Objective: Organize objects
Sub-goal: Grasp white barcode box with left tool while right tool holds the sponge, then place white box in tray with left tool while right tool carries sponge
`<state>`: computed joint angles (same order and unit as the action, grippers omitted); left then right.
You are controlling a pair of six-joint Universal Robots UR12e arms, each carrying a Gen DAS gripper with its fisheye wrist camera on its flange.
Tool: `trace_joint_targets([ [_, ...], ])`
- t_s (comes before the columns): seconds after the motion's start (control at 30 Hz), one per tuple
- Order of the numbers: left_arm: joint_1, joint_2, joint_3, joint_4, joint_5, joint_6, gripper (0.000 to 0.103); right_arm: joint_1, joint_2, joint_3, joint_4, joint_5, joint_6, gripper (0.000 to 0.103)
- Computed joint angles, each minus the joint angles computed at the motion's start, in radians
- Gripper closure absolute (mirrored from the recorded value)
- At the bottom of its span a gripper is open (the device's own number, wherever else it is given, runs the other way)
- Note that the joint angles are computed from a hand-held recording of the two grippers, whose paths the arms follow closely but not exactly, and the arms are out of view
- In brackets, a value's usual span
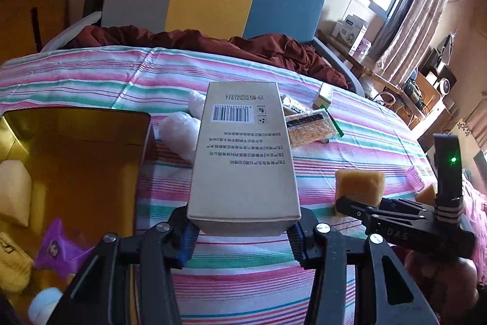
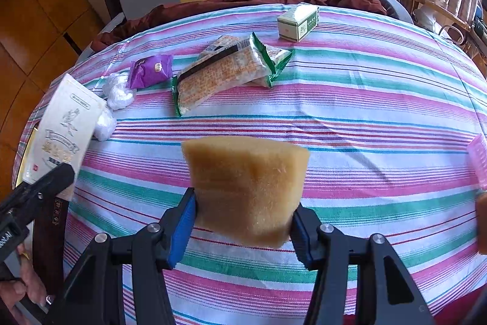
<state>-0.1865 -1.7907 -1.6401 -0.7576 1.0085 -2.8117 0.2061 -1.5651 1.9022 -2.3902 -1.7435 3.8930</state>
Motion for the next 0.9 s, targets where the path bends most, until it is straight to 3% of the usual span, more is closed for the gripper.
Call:
trace_joint_targets([
  [0.27,0.047,0.027,-0.017,0.014,-0.023,-0.016,0.053,0.01,0.006,-0.006,0.003,-0.024,-0.02,0.047],
  [0.47,0.082,0.036,-0.026,0.035,-0.002,-0.029,0.053,0.013,0.008,-0.006,-0.003,-0.036,-0.026,0.047],
  [0.9,0.138,-0.005,0.022,-0.037,0.107,-0.062,0.053,0.037,0.02,-0.006,-0.126,-0.023,-0.09,0.047],
])
